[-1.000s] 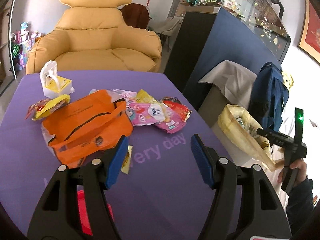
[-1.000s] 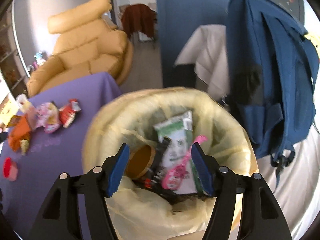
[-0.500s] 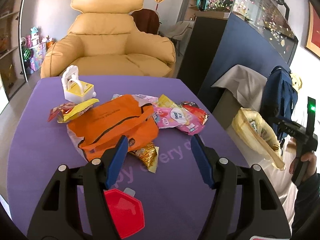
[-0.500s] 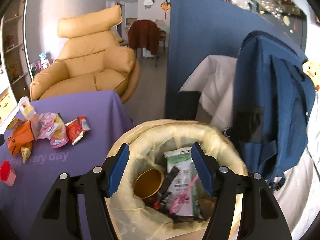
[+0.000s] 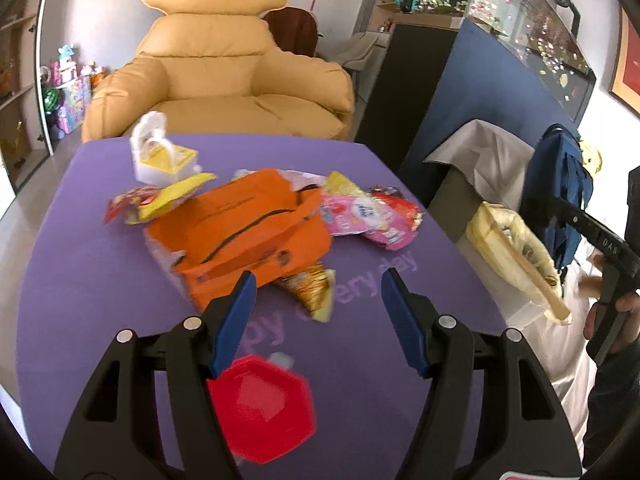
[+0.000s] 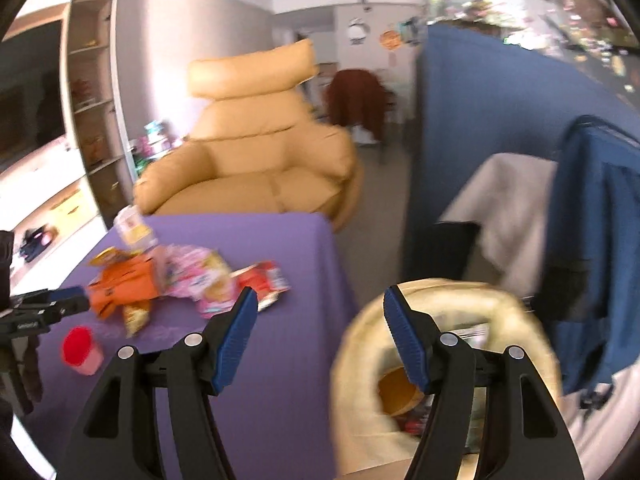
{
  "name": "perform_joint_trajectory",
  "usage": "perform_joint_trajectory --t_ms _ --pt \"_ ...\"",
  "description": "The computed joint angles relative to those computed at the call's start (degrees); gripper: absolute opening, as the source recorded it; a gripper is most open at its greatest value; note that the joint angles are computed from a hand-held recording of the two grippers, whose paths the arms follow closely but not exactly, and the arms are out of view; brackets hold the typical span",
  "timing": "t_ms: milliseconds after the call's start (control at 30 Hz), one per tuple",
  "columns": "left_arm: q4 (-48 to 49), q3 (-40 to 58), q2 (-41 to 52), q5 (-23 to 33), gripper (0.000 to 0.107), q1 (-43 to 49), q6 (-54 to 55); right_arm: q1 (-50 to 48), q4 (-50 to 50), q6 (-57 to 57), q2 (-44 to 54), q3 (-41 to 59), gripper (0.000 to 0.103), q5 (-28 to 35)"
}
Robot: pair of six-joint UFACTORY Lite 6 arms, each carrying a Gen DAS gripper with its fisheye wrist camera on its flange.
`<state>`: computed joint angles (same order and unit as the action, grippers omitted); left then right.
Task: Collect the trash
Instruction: 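Move both grippers back over the table toward the snack wrappers, then grasp the red biscuit wrapper with the left gripper while the right approaches the yellow nabati pack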
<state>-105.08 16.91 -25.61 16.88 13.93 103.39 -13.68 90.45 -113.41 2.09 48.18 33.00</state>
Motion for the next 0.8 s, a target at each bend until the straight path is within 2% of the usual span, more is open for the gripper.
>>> perform_joint_trajectory --t_ms 100,200,300,400,567,633,800 --pt "7.32 -1.31 -1.76 2.26 0.062 6.17 -4.49 4.65 -3.91 3.76 3.67 0.44 0.062 0.47" --pt "12.5 -1.56 -1.66 6.76 0.062 14.27 -6.75 9.88 -2.93 1.85 6.33 -1.46 0.062 -2.26" --pt "14.58 0.65 1.29 10.92 0.062 20.82 -6.13 13.67 -1.91 -0.43 8.25 -3.52 0.062 -4.07" --pt "14.39 6.05 6.85 14.34 0.062 23.06 -1.36 15.9 0.0 -2.38 9.53 -4.7 0.062 -5.47" --pt "9.37 17.13 17.07 13.96 0.062 23.67 3.91 16.0 2.32 -3.6 12.5 -3.89 0.062 -5.83" --pt "6.94 20.94 21.61 10.85 0.062 22.23 6.29 16.52 3.42 -4.37 13.54 -3.8 0.062 -6.44" --pt "13.83 32.31 36.08 7.21 0.062 22.05 -10.5 18.23 5.91 -6.27 15.52 -3.12 0.062 -8.44"
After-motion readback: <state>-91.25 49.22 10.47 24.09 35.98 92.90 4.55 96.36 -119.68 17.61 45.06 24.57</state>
